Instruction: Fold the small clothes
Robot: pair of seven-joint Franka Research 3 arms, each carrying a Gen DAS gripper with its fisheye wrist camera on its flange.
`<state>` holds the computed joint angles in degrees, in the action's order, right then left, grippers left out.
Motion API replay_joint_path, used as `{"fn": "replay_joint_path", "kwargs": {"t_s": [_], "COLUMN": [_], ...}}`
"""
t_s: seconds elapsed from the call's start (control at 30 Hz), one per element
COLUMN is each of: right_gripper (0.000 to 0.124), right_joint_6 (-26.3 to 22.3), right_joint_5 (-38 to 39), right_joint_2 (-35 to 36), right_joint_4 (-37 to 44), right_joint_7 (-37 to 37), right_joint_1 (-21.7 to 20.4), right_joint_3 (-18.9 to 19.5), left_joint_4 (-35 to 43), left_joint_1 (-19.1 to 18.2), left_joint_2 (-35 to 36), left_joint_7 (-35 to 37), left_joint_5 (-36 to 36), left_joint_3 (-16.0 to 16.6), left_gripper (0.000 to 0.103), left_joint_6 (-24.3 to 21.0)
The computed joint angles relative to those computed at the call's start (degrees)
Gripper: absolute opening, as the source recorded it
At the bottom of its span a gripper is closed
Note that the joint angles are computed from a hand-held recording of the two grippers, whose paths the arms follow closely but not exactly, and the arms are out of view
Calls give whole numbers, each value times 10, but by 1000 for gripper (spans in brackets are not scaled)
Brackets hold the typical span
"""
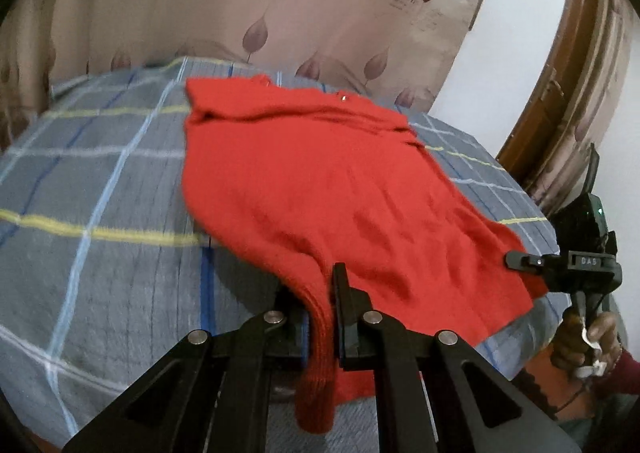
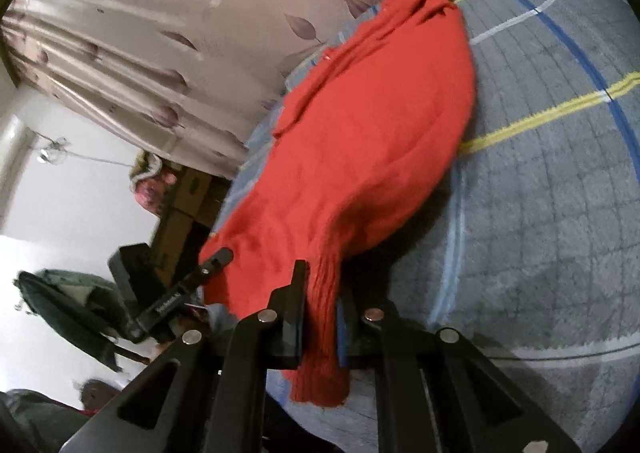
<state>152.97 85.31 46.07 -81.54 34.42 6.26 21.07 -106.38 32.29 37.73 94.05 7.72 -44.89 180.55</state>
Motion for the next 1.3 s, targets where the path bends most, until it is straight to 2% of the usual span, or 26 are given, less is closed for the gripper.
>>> {"fn": "replay_joint_path", "kwargs": {"t_s": [0.37,0.5,0.77,0.9,1.0,1.23,1.3], "right_gripper": [12,12,12,12,12,12,12], "right_joint_6": [-7,-4,5,10,15,16,15], "right_joint_5": [-6,-26,-79,-102,-118,-163,-180], "right_joint_2": [-3,5,36,52,67,108,123], "right_joint_4": [41,67,129,156,183,245,267], "right_joint_7": [-1,14,57,74,88,119,137], "right_joint_1": [1,2,1,-2,-2,2,5], "right_joint_3": [1,-2,1,8,13,21,20], "left_joint_4": [55,79,131,156,181,234,256], "left_joint_1": [-68,-98,-138,-151,-149,-183,-183], "left_joint_2": [-16,-16,2,12,27,49,62], "left_joint_7": [-1,-5,-6,-6,0,7,12], "left_joint_5": [3,0,-13,-23,-36,-53,-63], "left_joint_3": [61,90,129,141,134,169,165], "left_gripper": [9,9,9,9,9,9,9], "left_joint_6": [-1,-3,-16,-23,-39,-57,-70]}}
